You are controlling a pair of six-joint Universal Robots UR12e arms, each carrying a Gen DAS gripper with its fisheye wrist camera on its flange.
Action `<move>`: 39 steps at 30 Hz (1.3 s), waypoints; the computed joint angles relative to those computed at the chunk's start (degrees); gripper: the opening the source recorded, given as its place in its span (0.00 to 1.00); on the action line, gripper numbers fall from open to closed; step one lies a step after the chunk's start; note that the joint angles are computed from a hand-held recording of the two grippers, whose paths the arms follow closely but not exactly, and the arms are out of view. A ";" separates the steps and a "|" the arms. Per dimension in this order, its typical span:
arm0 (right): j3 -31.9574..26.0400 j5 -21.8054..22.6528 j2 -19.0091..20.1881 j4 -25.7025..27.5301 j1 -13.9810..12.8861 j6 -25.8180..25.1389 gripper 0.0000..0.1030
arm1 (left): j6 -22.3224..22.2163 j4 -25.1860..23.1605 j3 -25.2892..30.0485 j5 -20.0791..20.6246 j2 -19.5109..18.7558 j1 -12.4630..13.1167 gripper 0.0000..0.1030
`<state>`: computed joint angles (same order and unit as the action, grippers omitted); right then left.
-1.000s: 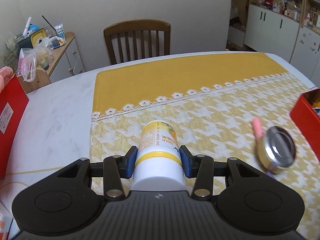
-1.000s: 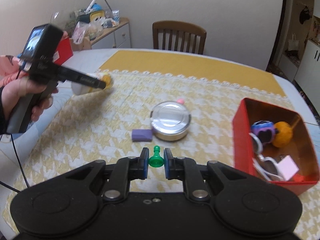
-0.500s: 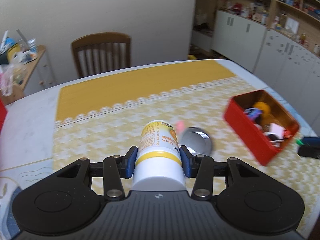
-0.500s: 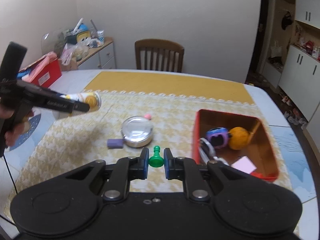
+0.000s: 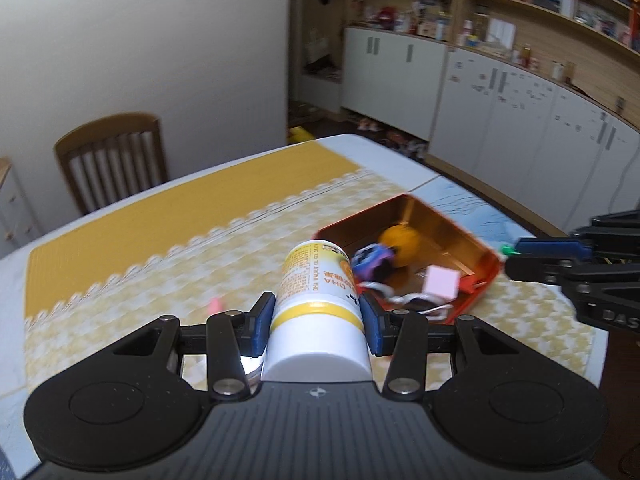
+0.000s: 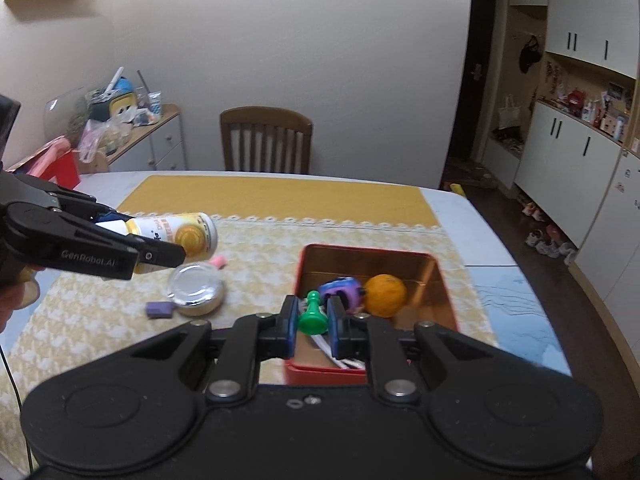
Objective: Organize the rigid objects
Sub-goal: 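Carry the DHA bottle and green pawn into the red tin box and release both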
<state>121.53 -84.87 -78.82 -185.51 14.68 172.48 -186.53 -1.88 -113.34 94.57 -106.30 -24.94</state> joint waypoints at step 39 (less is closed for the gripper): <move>-8.90 1.13 10.14 11.15 -6.47 -0.96 0.13 | 2.95 -11.45 17.40 -2.97 -15.65 -4.12 0.43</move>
<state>112.63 -83.74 -68.68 -174.36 8.21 171.52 -183.58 -13.32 -95.93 91.60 -121.95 -29.06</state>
